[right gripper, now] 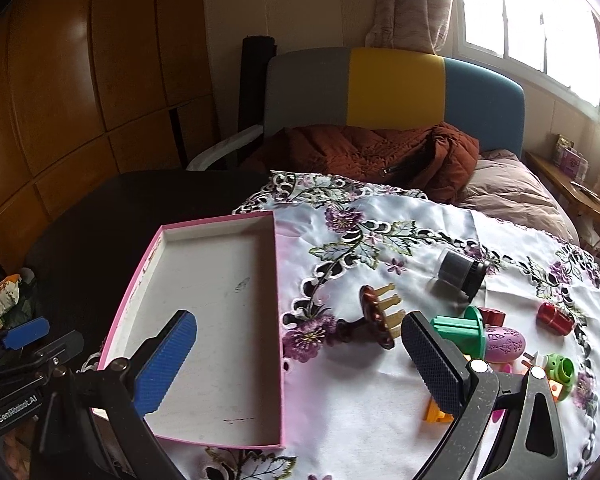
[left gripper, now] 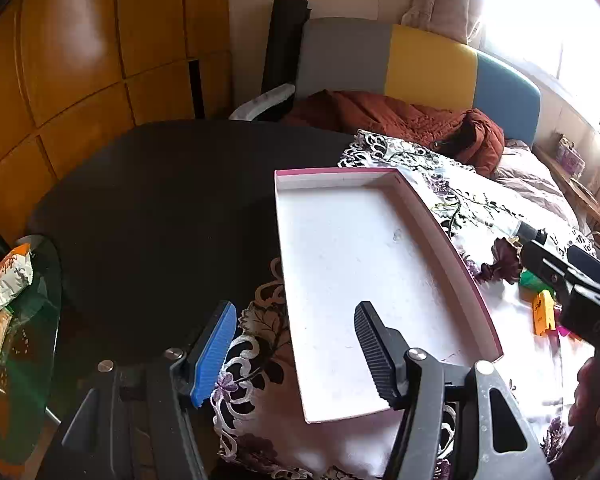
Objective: Organize rigid objects
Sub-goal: 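Grasp the brown pegged toy with the left gripper while the right gripper moves toward the toys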
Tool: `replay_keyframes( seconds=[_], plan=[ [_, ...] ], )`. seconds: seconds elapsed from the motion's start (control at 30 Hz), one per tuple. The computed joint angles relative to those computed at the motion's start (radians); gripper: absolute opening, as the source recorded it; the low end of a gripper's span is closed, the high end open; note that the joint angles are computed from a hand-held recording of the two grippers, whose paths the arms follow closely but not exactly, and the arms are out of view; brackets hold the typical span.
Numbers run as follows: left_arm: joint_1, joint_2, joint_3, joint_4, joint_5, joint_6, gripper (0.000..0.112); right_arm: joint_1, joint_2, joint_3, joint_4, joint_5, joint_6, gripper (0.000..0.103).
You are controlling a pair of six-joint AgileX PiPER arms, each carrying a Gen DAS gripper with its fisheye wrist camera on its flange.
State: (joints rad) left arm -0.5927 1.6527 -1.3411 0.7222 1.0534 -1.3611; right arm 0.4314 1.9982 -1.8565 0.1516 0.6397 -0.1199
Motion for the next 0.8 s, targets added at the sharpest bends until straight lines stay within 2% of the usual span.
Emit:
replay_keyframes(
  seconds=[0.17, 0.37, 0.57, 0.67, 0.73, 0.8],
  plan=[
    [0.006, 0.009, -0.006, -0.018, -0.012, 0.019, 0.062, -0.028, 0.007, -0.024, 0.007, 0.008, -0.007, 0.103],
    [0.027, 0.009, -0.003, -0.071, -0.077, 0.062, 0.062, -0.099, 0.033, -0.100, 0.082, 0.047, -0.073, 0.103],
    [0.070, -0.037, 0.060, -0.197, -0.300, 0.160, 0.064, -0.241, 0.131, -0.306, 0.149, 0.135, -0.068, 0.103],
    [0.062, 0.007, -0.003, -0.247, -0.306, 0.240, 0.064, -0.317, 0.222, -0.448, 0.127, 0.183, 0.002, 0.103],
    [0.042, 0.068, -0.090, -0.251, -0.269, 0.332, 0.062, -0.348, 0.274, -0.518, 0.087, 0.208, 0.048, 0.103],
    [0.049, 0.102, -0.140, -0.332, -0.292, 0.440, 0.062, -0.393, 0.319, -0.557, 0.103, 0.222, 0.071, 0.103]
  ],
)
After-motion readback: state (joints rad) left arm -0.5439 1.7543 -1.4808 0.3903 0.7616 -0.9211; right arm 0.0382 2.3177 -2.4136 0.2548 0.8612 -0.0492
